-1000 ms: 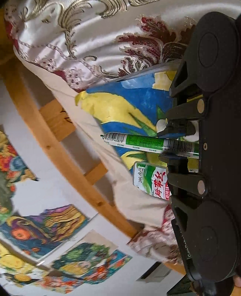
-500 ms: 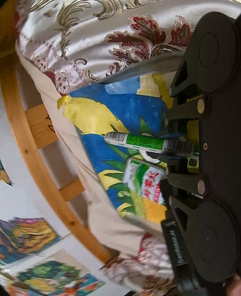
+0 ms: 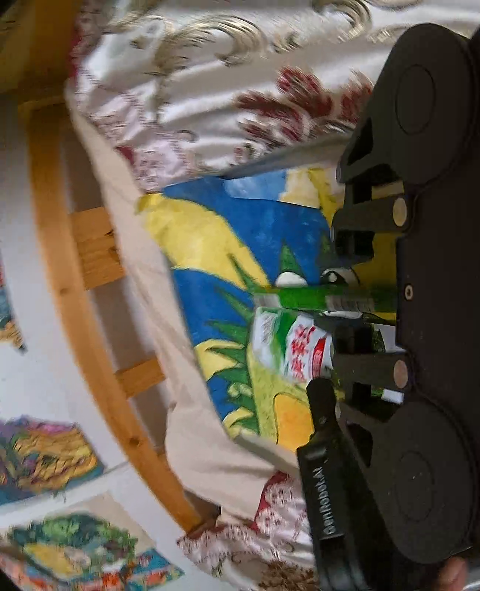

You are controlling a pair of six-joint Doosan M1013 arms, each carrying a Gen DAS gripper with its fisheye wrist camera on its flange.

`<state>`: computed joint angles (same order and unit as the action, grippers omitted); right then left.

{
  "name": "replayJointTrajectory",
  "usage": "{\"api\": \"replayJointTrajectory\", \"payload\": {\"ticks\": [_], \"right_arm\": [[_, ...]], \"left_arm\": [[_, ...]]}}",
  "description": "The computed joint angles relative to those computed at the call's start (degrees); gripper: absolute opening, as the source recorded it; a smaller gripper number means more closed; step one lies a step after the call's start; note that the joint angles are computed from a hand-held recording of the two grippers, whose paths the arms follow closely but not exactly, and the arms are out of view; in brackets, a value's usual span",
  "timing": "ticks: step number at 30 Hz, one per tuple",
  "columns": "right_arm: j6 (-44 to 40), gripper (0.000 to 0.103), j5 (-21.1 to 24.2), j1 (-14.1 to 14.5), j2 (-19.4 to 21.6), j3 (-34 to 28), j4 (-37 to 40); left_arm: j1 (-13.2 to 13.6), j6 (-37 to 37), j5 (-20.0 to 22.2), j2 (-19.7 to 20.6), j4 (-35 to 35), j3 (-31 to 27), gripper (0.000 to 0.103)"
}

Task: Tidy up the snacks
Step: 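Carry seaweed bag into the tray with left tool while right tool drops the green tube there, then open both grippers and pull both tools back from the tray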

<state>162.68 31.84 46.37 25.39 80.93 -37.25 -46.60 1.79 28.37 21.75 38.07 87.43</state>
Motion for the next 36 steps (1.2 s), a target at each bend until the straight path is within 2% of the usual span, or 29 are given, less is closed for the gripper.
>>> {"api": "replayJointTrajectory", "payload": {"ticks": [2, 4, 6, 7, 9, 11, 14, 17, 21, 26, 32, 36], "right_arm": [[2.8, 0.048, -2.2, 0.2, -1.4, 2.0, -3.7], [5.9, 0.060, -5.2, 0.2, -3.1, 4.4, -7.5], [12.1, 0.074, -6.9, 0.6, -4.7, 6.8, -14.7], [15.6, 0.077, -7.2, 0.8, -5.5, 8.0, -18.7], [22.1, 0.082, -7.5, 1.2, -6.7, 9.6, -25.5], [24.8, 0.083, -7.7, 1.1, -7.5, 10.0, -27.8], [31.3, 0.094, -8.3, 1.5, -9.3, 11.7, -34.2], [32.6, 0.097, -7.3, 2.9, -11.2, 13.3, -38.9], [37.4, 0.102, -2.3, 5.8, -13.4, 15.7, -47.5], [39.9, 0.102, 3.4, 8.8, -14.9, 17.0, -48.6], [41.4, 0.102, 9.8, 12.7, -16.0, 18.4, -49.1], [40.1, 0.102, 12.1, 14.6, -16.0, 18.9, -47.5]], "left_arm": [[-1.4, -4.2, 3.5, -0.7, 5.9, 0.1, 0.069], [-3.1, -6.9, 7.8, -1.5, 10.6, 0.2, 0.076], [-4.7, -7.8, 11.8, -2.1, 12.9, 0.1, 0.084], [-5.6, -9.1, 13.7, -2.4, 14.4, 0.3, 0.087], [-7.5, -13.1, 17.5, -3.0, 18.4, 0.6, 0.100], [-9.0, -14.5, 21.1, -3.2, 20.5, 0.3, 0.102], [-10.6, -14.8, 25.1, -3.6, 21.2, -0.8, 0.102], [-12.4, -17.4, 28.6, -4.1, 23.7, -1.0, 0.102], [-15.0, -21.0, 31.6, -5.0, 28.7, 0.3, 0.102], [-17.4, -23.6, 32.8, -6.9, 33.1, 4.2, 0.102], [-19.6, -28.0, 33.3, -10.2, 34.2, 9.6, 0.102], [-20.9, -26.7, 35.0, -11.5, 32.7, 11.6, 0.103]]}}
